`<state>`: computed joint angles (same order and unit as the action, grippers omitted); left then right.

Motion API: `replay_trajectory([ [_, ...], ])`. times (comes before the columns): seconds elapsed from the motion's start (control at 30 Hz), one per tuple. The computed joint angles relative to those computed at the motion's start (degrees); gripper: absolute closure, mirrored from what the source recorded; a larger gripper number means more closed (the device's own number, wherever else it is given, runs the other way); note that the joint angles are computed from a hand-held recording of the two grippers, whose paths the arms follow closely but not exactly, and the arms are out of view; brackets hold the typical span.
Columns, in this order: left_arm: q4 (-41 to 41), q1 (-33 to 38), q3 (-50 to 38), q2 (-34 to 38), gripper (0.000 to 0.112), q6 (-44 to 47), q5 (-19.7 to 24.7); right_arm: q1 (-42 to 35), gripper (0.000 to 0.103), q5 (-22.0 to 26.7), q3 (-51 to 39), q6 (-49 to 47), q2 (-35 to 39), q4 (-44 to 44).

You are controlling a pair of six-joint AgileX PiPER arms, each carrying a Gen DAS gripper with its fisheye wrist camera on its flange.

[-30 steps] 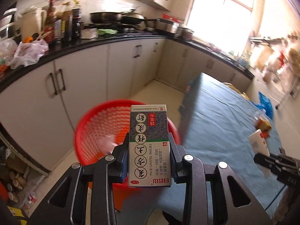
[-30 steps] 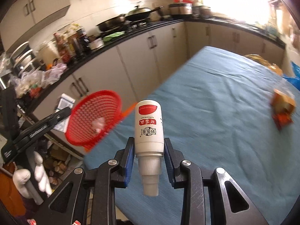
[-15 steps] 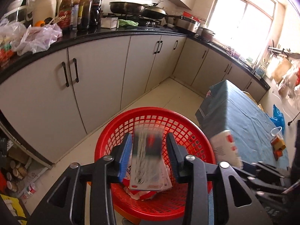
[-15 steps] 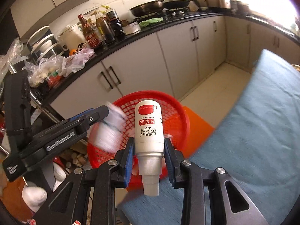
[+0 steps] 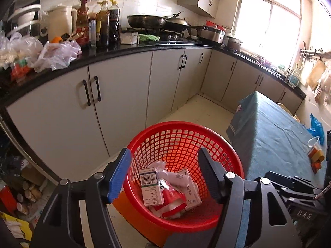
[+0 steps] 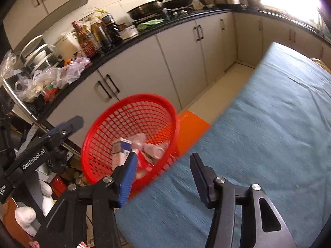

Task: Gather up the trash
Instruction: 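Move both open tools back to the trash on the table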

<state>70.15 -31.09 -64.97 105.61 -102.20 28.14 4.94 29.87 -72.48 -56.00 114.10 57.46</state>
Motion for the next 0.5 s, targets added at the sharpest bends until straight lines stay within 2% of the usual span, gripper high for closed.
replay_trajectory([
  [0.1,0.2,-2.7,-0.5,0.2,0.045,0.0,3.6,-1.9,0.045,-0.5,2.7,-1.1,-1.6,0.5],
  [0.5,-1.1,-11.1,-2.3,0.8,0.039,1.6,12.4,-10.0,0.040,-0.4,13.1,-9.6,-9.1,6.4],
])
